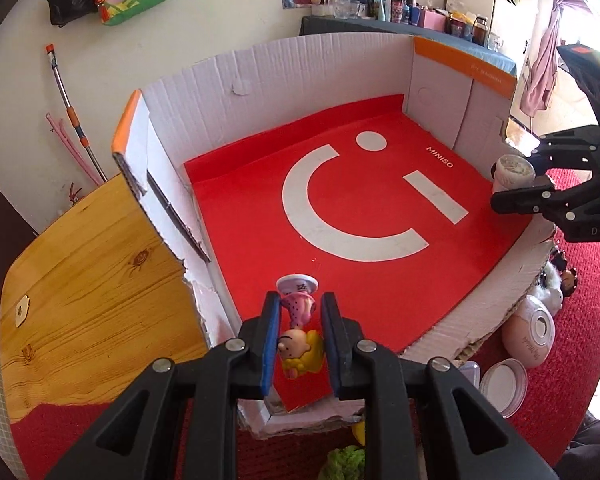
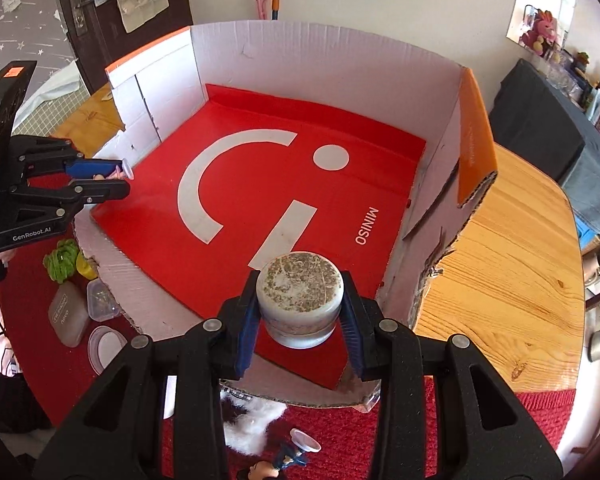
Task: Organize objects
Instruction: 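Carry the figurine and jar into the red-lined box and open both grippers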
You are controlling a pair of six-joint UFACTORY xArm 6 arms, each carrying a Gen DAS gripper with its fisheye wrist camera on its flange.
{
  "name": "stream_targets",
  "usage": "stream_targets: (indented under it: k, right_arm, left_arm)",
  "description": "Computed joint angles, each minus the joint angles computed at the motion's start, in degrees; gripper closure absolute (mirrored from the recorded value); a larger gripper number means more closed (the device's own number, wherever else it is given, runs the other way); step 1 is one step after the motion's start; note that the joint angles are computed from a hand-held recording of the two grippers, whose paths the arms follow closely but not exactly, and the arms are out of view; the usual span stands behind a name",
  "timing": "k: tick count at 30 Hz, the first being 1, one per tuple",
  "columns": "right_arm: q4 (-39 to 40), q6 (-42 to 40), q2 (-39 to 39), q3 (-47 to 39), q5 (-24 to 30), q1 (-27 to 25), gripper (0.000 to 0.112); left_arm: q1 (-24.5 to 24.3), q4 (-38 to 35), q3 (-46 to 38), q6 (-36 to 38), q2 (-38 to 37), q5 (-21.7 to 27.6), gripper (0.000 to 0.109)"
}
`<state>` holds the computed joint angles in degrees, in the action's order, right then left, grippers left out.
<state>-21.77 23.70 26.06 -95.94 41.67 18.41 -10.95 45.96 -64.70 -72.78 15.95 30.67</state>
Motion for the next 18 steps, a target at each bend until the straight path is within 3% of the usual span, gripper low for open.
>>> stream_targets:
  k: [11,18]
  right_arm:
    - [4.50,-6.71,4.57,-7.92,8.84,0.01,0.077]
    - [4.38,-8.57,5.64,-10.09,12.36,0.55,0.077]
  left_arm:
    - [0.26,-10.43,-1.34,12.94,1.08,0.10,0.087]
    - [0.14,-13.19,-1.81,16.88,1.06,1.07,0.087]
